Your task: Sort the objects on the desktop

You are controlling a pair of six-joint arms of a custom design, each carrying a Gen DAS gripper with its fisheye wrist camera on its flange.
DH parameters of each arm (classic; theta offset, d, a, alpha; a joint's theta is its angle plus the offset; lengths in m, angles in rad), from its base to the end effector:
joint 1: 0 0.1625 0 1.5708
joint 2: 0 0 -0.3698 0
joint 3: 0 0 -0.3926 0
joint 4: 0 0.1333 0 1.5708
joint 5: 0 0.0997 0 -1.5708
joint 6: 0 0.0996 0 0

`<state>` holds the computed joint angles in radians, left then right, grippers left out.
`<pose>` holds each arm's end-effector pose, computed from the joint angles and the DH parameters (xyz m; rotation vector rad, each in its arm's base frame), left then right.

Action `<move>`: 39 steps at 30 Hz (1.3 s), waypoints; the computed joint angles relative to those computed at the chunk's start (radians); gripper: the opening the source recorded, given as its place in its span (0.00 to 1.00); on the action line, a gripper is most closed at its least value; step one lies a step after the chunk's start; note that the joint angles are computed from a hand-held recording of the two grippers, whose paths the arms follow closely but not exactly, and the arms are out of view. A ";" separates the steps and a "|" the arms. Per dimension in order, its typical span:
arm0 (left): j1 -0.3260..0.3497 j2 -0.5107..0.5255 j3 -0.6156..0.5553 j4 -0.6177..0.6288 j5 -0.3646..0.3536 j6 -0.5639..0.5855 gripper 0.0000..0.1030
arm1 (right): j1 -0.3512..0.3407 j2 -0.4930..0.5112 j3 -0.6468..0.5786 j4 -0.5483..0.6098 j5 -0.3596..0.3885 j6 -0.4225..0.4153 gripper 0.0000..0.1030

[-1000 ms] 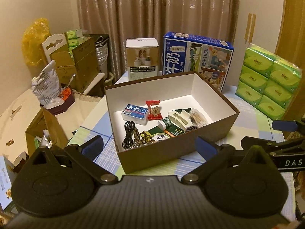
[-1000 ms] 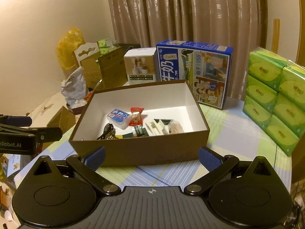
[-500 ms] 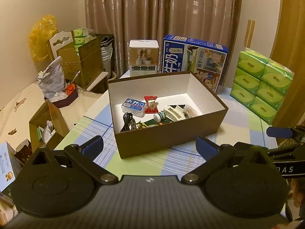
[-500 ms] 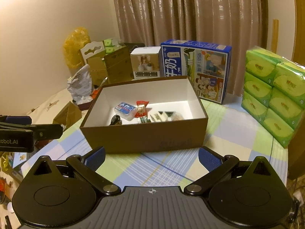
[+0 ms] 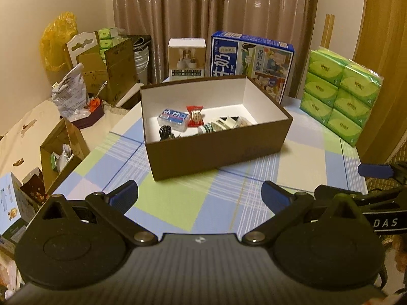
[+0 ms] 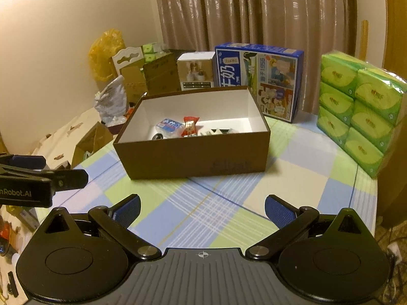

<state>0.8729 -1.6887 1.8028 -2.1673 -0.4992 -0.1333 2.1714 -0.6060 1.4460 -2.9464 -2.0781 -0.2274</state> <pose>-0.1245 -0.4920 0.4890 0.2962 2.1440 -0.9953 0.4635 -0.5263 0.0568 0.8844 -2.4766 0.8334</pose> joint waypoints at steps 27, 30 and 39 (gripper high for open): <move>-0.070 -0.086 0.075 0.213 0.041 -0.191 0.99 | 0.005 -0.085 0.145 -0.046 -0.003 0.007 0.98; -0.071 -0.087 0.079 0.218 0.038 -0.195 0.99 | 0.005 -0.086 0.147 -0.048 -0.008 0.003 0.98; -0.069 -0.085 0.083 0.236 0.031 -0.212 0.99 | 0.000 -0.088 0.150 -0.047 -0.009 -0.007 0.98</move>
